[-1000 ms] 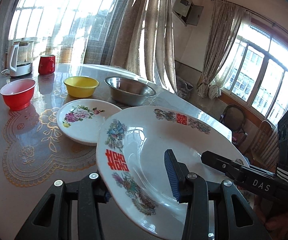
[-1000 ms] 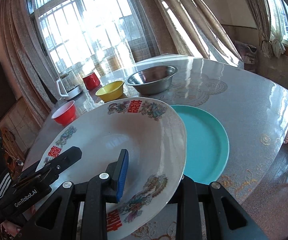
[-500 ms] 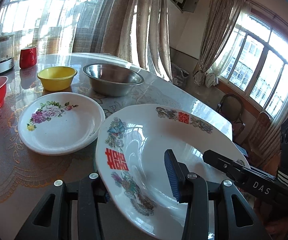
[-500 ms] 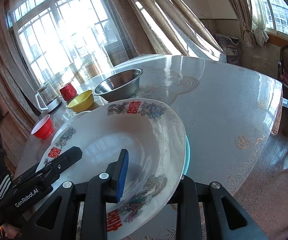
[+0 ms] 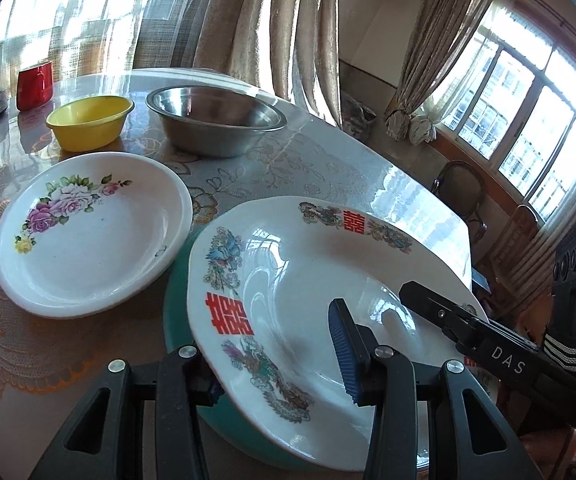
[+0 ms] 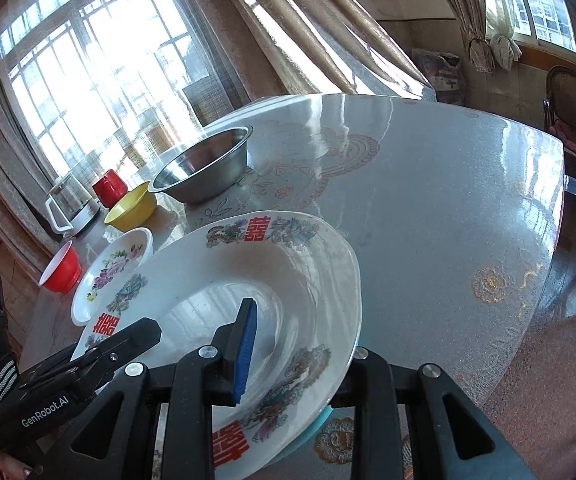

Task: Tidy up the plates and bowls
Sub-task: 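Carry the large white plate over and lower it onto the teal plate, then open both grippers and release the large plate on the teal plate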

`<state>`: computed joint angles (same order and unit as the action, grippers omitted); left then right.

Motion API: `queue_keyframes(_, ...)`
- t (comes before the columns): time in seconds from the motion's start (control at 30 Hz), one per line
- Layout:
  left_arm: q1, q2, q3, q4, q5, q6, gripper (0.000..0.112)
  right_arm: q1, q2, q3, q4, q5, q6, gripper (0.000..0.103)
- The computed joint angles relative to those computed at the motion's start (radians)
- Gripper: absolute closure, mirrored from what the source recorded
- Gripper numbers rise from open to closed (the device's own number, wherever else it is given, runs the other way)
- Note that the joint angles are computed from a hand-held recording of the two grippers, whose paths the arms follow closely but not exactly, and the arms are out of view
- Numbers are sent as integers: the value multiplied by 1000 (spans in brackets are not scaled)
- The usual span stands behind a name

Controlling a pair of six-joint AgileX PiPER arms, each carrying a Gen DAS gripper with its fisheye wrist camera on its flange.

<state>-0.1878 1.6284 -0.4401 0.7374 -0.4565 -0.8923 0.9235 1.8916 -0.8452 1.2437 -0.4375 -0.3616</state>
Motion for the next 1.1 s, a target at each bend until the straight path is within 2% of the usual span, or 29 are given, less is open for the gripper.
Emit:
queue_keyframes(0.1, 7, 17, -21, 56, 31, -69, 68, 8, 18, -27, 72, -15, -94, 76)
queue_keyframes(0.2, 10, 14, -5, 32, 21, -46, 70, 15, 38, -53, 124, -24, -163, 77)
queue_keyframes(0.3, 7, 8, 7, 18, 22, -27, 70, 1, 41, -44, 76, -3, -99, 77)
queue_keyframes(0.5, 13, -20, 21, 45, 33, -52, 70, -12, 11, -15, 114, 17, -116, 75)
queue_keyframes(0.67, 23, -48, 36, 38, 51, -41, 70, 0, -46, 51, 38, 23, -27, 75)
queue_keyframes(0.77, 18, -78, 56, -18, 63, 32, 70, 35, -74, 72, 103, -22, -79, 75)
queue_keyframes(0.87, 40, -107, 86, 4, 50, 44, 70, 58, -90, 77, 171, -45, -153, 78)
queue_keyframes(1.03, 125, -154, 141, 121, -15, -9, 74, 86, -81, 68, 232, -91, -193, 82)
queue_keyframes(1.1, 124, -140, 127, 152, -14, -42, 77, 91, -72, 62, 235, -108, -188, 83)
